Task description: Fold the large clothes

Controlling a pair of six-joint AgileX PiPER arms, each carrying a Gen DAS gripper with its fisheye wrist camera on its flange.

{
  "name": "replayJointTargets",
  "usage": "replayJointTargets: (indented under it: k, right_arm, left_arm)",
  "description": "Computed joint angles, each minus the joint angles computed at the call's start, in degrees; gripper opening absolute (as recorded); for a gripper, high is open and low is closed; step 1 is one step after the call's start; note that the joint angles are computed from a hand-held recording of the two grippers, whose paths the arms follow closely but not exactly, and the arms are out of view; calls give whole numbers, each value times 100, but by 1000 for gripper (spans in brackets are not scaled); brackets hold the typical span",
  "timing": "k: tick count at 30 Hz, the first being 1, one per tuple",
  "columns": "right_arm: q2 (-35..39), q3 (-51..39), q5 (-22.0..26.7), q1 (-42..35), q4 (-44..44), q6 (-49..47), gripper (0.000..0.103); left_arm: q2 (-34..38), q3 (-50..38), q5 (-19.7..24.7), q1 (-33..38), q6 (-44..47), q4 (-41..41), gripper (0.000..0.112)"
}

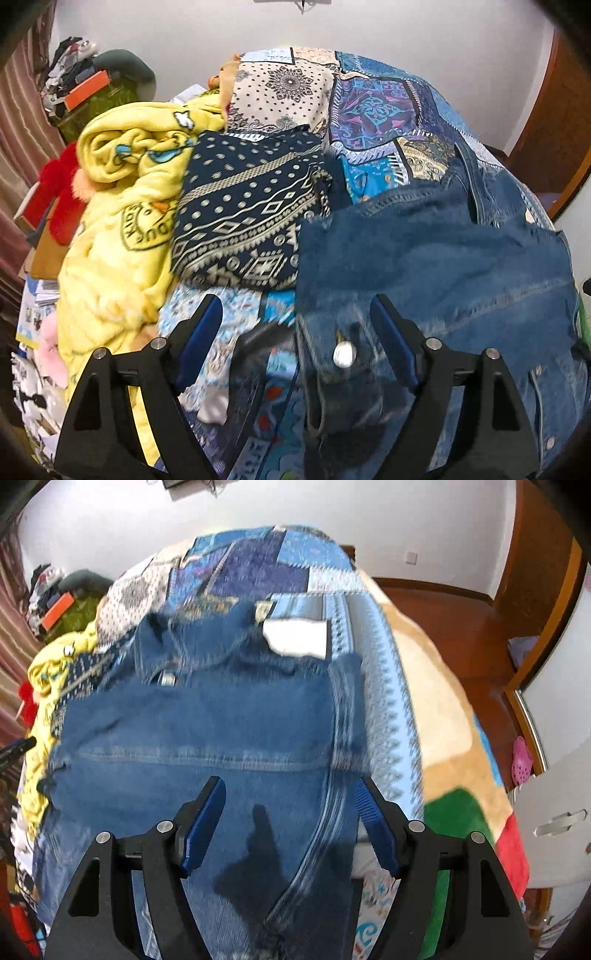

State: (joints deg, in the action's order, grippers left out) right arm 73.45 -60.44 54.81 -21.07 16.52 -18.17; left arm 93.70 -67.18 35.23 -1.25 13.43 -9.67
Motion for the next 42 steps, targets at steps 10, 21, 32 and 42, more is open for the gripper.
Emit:
replayJointTargets:
  k: [10, 21, 32, 42]
  right_arm:
    - [1219, -726, -190, -325, 228, 46, 79]
    - [1979, -1017, -499, -382, 817, -163, 50]
    - [2272, -2702, -7, 463, 606, 154, 14]
    - [3188, -3392, -405, 1107, -560, 1282, 15]
  left_arm:
    - [2055, -1826, 1031, 160, 188, -1004, 82]
    - [2468, -2074, 1147, 168, 699, -1956, 39]
    - [1417, -1964, 402, 95, 609, -1242, 16]
    - [2459, -3563, 873, 160, -599, 305, 15]
